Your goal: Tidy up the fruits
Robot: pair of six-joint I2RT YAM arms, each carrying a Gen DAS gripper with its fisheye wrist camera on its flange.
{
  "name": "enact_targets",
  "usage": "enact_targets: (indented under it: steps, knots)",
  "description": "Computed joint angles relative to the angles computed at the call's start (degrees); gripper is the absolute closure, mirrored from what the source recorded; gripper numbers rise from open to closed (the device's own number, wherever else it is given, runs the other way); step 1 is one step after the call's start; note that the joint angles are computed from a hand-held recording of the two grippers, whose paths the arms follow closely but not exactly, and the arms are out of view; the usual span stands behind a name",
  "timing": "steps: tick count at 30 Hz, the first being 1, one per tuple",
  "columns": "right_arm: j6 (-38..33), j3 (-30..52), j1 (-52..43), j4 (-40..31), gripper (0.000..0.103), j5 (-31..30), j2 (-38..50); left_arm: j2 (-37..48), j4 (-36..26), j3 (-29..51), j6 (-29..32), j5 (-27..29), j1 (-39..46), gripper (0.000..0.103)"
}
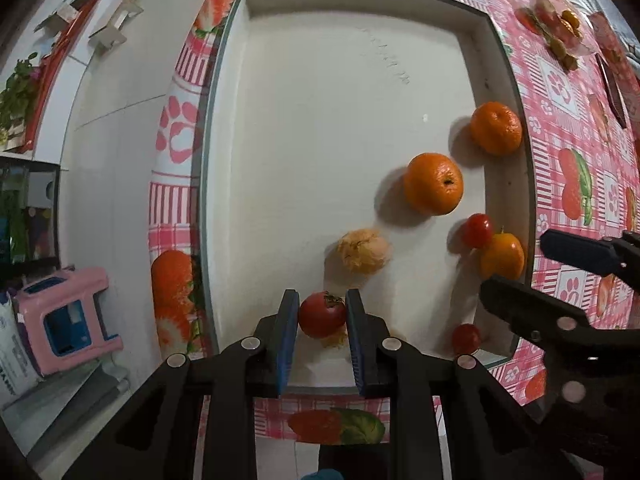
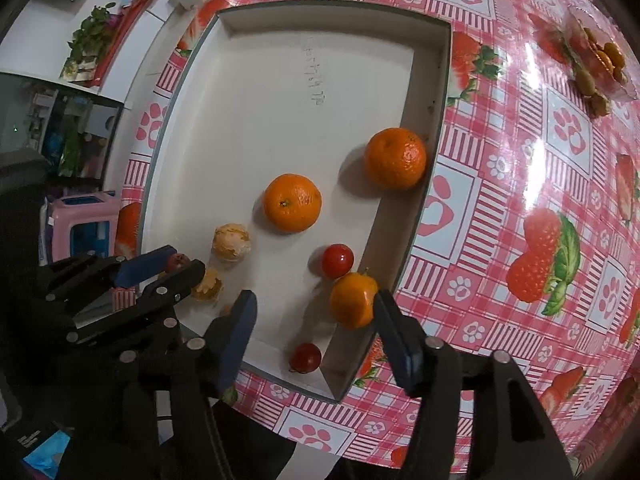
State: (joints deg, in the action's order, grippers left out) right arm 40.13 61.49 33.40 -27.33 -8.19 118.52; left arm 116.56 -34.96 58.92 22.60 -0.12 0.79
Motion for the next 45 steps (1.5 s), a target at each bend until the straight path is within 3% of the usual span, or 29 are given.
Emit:
enact_targets:
  steps: [2, 3, 5, 7, 8, 11, 15, 19, 24, 31, 45]
  knots:
    - [-0.2, -0.5, -0.5, -0.9, 0.036, 0.6, -1.1, -1.1, 1.5, -1.0, -0.6, -1.1, 0.4, 0.024]
    - [-0.1, -1.0, -0.9, -0.8, 0.031, 0.1, -1.8, -1.9, 2.5, -1.7, -0.7, -1.5, 0.8, 0.016]
    - [0.2, -2.4, -1.4, -0.6, 0.022, -0.1, -3.4, -2.9, 2.1, -1.6, -0.6, 0.8, 2.8, 0.013]
    - [0.0, -2.8, -1.3, -1.0, 0.022, 0.3, -4.3, -2.7, 0.3, -0.6, -1.4, 2.0, 3.9, 0.012]
    - [-0.1, -3.0, -1.4, -1.3, 0.022, 0.4, -4.9, -2.9, 0.2, -0.7, -1.6, 1.9, 4.2, 0.000]
    - [0.0, -3.2, -0.6, -2.6, 0.017, 1.5, -6.5, -4.0, 1.6, -1.8, -1.6, -0.4, 4.1, 0.000]
    - [-0.4, -3.1, 0.6, -4.9, 0.000, 5.1, -9.6, -7.3, 4.1, -4.0, -0.2, -1.7, 3.4, 0.000]
    - [-0.2, -3.4, 1.7, -6.4, 0.000, 7.5, -12.9, -13.4, 6.3, -6.5, 1.2, -0.6, 3.8, 0.000]
    - [-0.6, -2.8, 1.5, -8.9, 0.000, 10.4, -15.8, -15.7, -0.1, -4.7, 1.0, 3.6, 5.1, 0.000]
    - [-0.4, -2.1, 1.6, -11.9, 0.000, 11.9, -18.2, -22.0, -0.1, -8.1, 2.5, 0.8, 2.9, 0.000]
    - [-1.7, -0.3, 2.3, -14.8, 0.000, 13.6, -19.3, -26.6, -0.3, -9.5, 3.6, -1.0, 0.4, 0.000]
